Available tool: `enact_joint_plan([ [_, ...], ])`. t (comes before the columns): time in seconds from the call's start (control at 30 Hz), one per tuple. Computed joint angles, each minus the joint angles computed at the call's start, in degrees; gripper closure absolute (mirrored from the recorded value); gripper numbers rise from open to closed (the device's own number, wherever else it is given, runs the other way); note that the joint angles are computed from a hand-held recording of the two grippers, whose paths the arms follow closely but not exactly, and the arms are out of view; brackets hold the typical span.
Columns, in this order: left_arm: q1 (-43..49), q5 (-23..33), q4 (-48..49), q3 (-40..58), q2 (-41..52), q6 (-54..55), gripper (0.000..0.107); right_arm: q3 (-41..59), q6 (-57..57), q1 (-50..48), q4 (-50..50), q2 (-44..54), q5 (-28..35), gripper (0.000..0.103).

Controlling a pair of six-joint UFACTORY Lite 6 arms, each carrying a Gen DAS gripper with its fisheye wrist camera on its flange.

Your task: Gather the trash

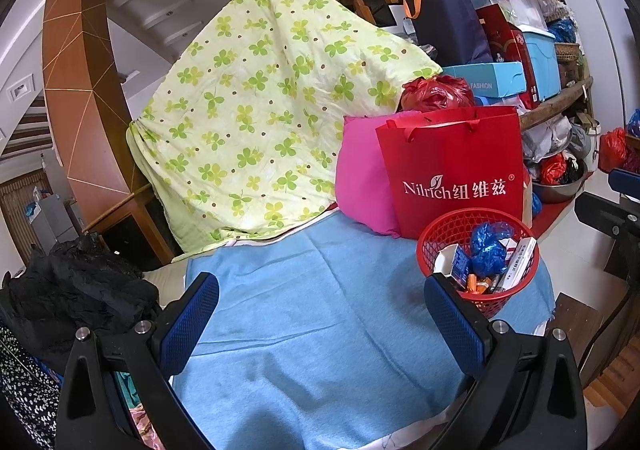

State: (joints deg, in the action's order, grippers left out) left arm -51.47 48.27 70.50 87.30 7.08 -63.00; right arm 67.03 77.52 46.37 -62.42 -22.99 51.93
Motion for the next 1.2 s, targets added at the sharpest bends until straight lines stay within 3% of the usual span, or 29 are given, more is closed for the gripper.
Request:
enact_joint_plan([
  [0.23,0.02,0.24,-0.57,1.16,0.79,0.64,0.005,-0.25,-0.54,-0.97,0.45,0.32,-1.09,0.022],
  [0.57,2.17,-3.4,0.89,-7.61,-4.12,-1.57,0.005,-0.01,-2.65,-4.76,3.68,1.39,-4.1,0.022],
  [0.9,4.04,-5.53,-1.56,-4.18,-1.61,2.01,0.005,1.59,-3.5,-6.82,3.96,4.12,-5.7,0.022],
  [1.07,6.62,-9.17,-2.86,-2.76,0.6,3.93,0.005,2.58,-3.65,-10.56,6.07,7.66,-7.61,0.022],
  [1.2,13.17,-17.21,-5.93,-2.26,1.05,4.75,0.005,3.53,-4.4,-14.57,8.35,10.15,-11.24,0.022],
])
